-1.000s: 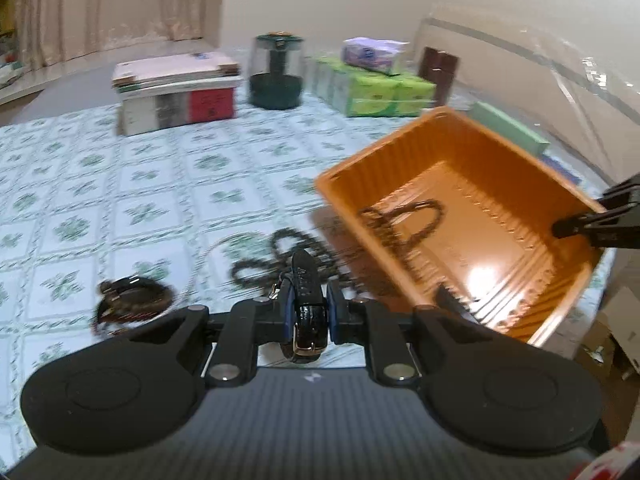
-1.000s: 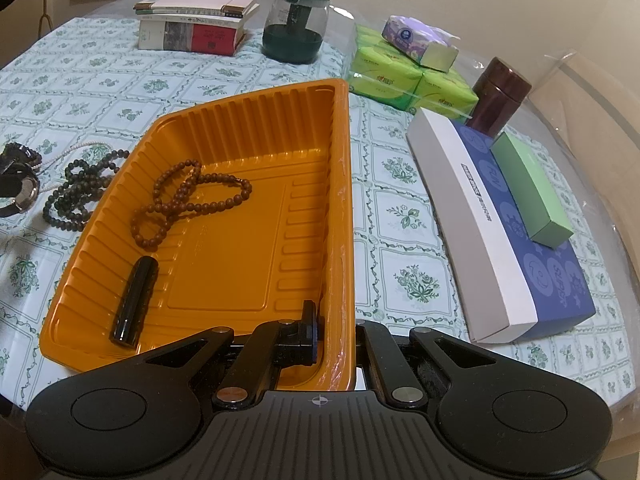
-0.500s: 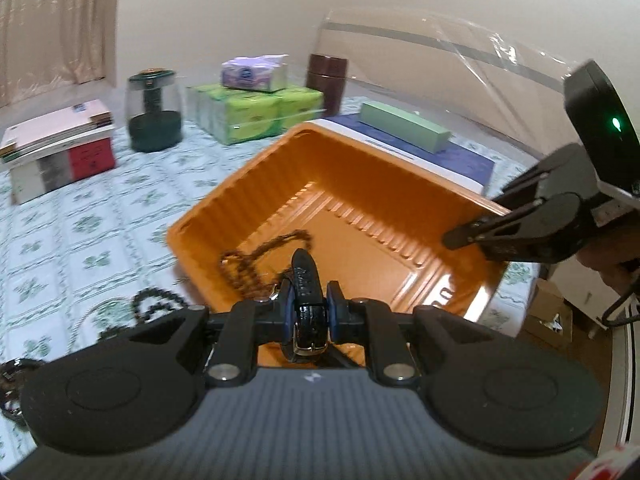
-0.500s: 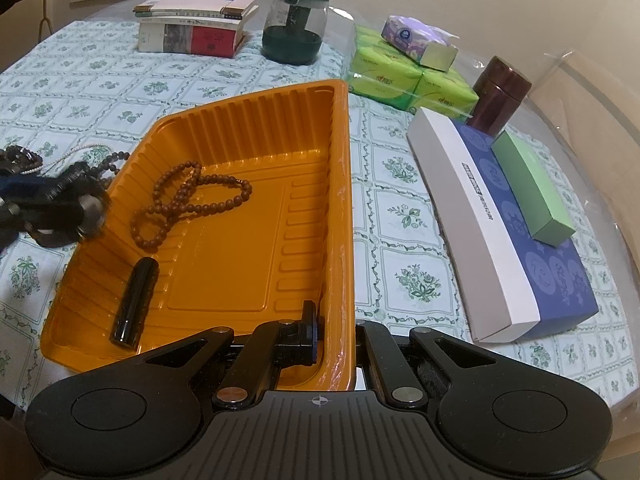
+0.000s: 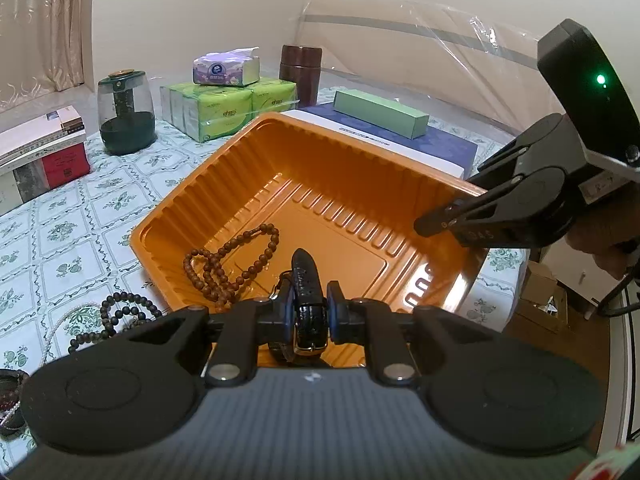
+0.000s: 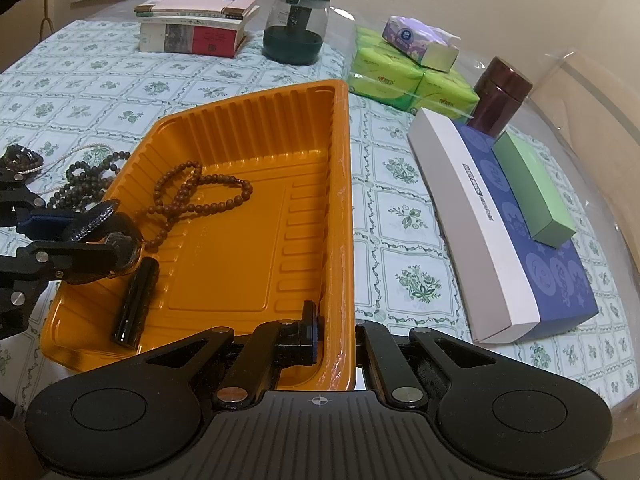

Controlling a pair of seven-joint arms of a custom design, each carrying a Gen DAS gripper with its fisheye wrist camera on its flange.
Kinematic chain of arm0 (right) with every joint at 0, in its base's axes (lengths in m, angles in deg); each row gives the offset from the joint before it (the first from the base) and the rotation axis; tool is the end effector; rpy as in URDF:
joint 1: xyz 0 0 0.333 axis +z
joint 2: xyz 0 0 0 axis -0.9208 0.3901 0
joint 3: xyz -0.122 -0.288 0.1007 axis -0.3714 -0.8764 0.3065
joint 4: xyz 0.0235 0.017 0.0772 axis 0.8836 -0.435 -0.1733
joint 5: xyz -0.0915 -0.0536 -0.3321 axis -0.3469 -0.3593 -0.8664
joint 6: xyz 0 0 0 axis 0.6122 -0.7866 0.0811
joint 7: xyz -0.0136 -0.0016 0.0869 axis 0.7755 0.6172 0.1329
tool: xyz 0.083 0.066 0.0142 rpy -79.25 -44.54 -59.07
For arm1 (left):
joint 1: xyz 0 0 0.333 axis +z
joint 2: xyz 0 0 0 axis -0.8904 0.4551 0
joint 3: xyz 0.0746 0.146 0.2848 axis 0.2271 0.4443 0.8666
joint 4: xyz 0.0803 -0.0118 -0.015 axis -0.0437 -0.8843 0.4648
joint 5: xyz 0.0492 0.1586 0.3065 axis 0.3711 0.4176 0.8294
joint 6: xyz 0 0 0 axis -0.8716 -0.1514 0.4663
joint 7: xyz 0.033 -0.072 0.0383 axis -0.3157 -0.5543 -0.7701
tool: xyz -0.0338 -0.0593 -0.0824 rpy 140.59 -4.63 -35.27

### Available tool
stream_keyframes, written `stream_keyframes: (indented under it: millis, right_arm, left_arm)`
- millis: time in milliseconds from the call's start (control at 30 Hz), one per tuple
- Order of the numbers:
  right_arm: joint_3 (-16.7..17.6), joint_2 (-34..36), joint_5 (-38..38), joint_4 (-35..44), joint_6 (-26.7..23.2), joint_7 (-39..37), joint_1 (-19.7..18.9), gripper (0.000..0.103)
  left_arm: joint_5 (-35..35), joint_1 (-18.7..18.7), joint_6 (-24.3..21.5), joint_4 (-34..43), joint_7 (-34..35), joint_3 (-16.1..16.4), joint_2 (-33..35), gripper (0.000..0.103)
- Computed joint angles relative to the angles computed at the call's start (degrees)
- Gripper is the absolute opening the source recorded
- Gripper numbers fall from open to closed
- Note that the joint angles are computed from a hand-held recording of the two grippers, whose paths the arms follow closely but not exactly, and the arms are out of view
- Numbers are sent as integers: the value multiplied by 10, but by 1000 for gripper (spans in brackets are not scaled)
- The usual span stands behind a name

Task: Organize jewelry
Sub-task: 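Carry the watch into the tray and open the left tool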

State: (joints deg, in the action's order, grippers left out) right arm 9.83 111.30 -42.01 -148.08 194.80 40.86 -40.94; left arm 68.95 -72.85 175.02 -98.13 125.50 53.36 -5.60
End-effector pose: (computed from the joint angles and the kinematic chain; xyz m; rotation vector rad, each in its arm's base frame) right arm 0.6778 0.3266 0.4745 -2.3292 1.2747 -0.6542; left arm 0.6043 -0.2573 0.4521 -1.3781 2.0581 -1.1201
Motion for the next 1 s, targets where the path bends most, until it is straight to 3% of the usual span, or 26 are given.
stream_keyframes:
  millis: [200, 267, 367, 467, 567, 633, 700, 900, 1000]
  right_arm:
    - [0, 0, 0, 0, 0, 0, 0, 4]
    - [0, 0, 0, 0, 0, 0, 0, 3]
    - [0, 0, 0, -1, 1, -2, 0, 3]
    - [0, -1, 0, -1, 1, -2, 0, 3]
    - [1, -1, 1, -2, 2, -2, -1, 3]
    - [0, -1, 0, -2, 2, -1, 0, 3]
    - [0, -1, 0, -2, 2, 0, 0, 3]
    - [0, -4, 0, -7, 3, -1, 0, 3]
    - [0, -3, 0, -6, 3, -1, 0, 3]
  left_arm:
    - [3, -4, 7, 7, 1, 1, 8, 15]
    - [7, 3, 20, 5, 5, -8, 10, 28]
    - [8, 4, 25, 4, 5, -10, 9, 32]
    - [5, 3, 35, -11, -4, -1, -2, 33]
    - [-1, -14, 53, -43, -19, 32, -24, 34]
    - [-11, -49, 66, -72, -30, 84, -43, 37]
    - [-31, -107, 72, -101, -36, 160, -61, 38]
    - [-155, -337, 85, -175, -4, 431, -81, 38]
    - [-221, -434, 92, -201, 31, 540, -75, 40]
